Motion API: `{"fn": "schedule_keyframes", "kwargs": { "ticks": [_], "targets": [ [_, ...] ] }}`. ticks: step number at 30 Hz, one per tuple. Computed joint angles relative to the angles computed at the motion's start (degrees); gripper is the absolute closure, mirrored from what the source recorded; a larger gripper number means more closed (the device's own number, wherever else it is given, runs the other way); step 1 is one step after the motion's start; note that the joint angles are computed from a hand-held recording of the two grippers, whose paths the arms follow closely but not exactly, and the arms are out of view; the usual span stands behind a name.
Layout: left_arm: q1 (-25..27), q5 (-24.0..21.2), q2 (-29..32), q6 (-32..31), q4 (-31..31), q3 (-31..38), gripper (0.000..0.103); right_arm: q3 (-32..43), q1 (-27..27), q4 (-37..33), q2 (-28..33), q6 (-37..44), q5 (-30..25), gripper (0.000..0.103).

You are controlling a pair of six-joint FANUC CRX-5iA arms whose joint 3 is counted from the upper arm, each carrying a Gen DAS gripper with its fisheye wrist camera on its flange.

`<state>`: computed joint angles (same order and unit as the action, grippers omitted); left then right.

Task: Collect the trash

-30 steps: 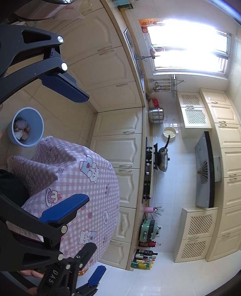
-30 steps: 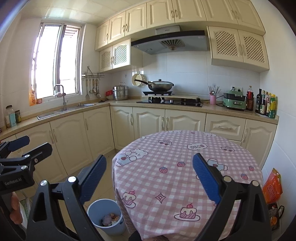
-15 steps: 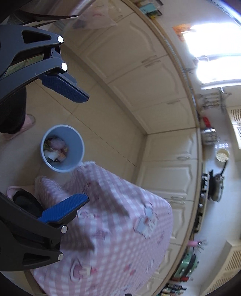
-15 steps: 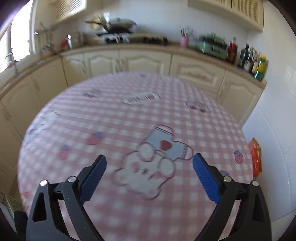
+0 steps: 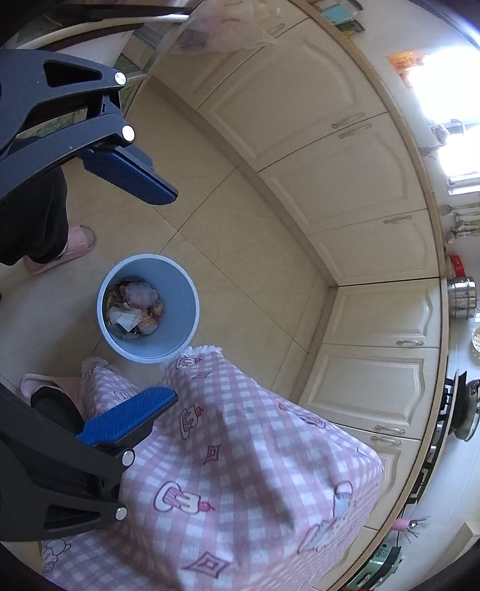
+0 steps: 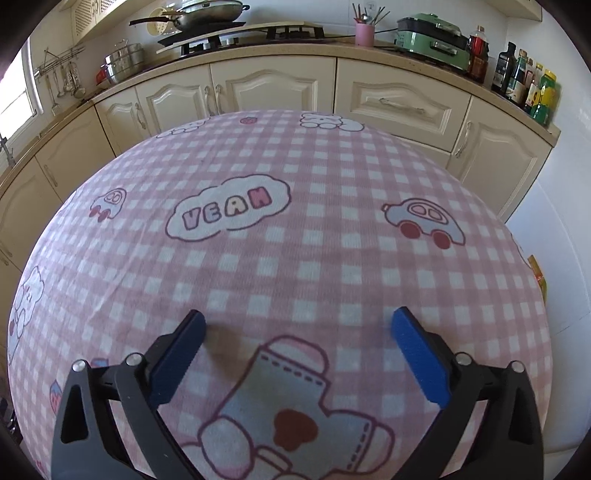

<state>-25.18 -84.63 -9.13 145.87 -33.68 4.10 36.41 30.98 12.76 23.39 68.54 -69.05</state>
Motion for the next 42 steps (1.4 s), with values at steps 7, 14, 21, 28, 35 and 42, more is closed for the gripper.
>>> {"fn": "schedule_keyframes", "kwargs": {
  "ticks": [7,14,21,28,35,42],
  "targets": [
    [6.9,5.4,-1.6,-0.3,3.8,-6.5,0.008,0.3,-0.1,-0.2,0.2,0.1,0.0,0.004],
    [15.4,12.8,-2.3,-1.5,10.0,-14.1,0.008,0.1,-0.1,-0.2,0.1,0.0,0.1,0.004],
    [21.2,16.9,-3.8,-3.7,14.1,-19.5,0.008,0.1,-0.1,-0.2,0.0,0.0,0.1,0.004],
    [23.3,22.8,-5.1,-6.9,17.4,-22.4,0.008,-0.1,0.0,-0.1,-0.1,-0.1,0.1,0.004],
    [20.9,25.8,-5.1,-6.0,17.8,-22.2,0.008,0.0,-0.1,-0.1,0.0,-0.1,0.1,0.004],
    [18.7,26.9,-5.0,-4.2,15.7,-21.6,0.008,0.1,-0.1,-0.2,0.0,0.0,0.1,0.004]
  ]
}}
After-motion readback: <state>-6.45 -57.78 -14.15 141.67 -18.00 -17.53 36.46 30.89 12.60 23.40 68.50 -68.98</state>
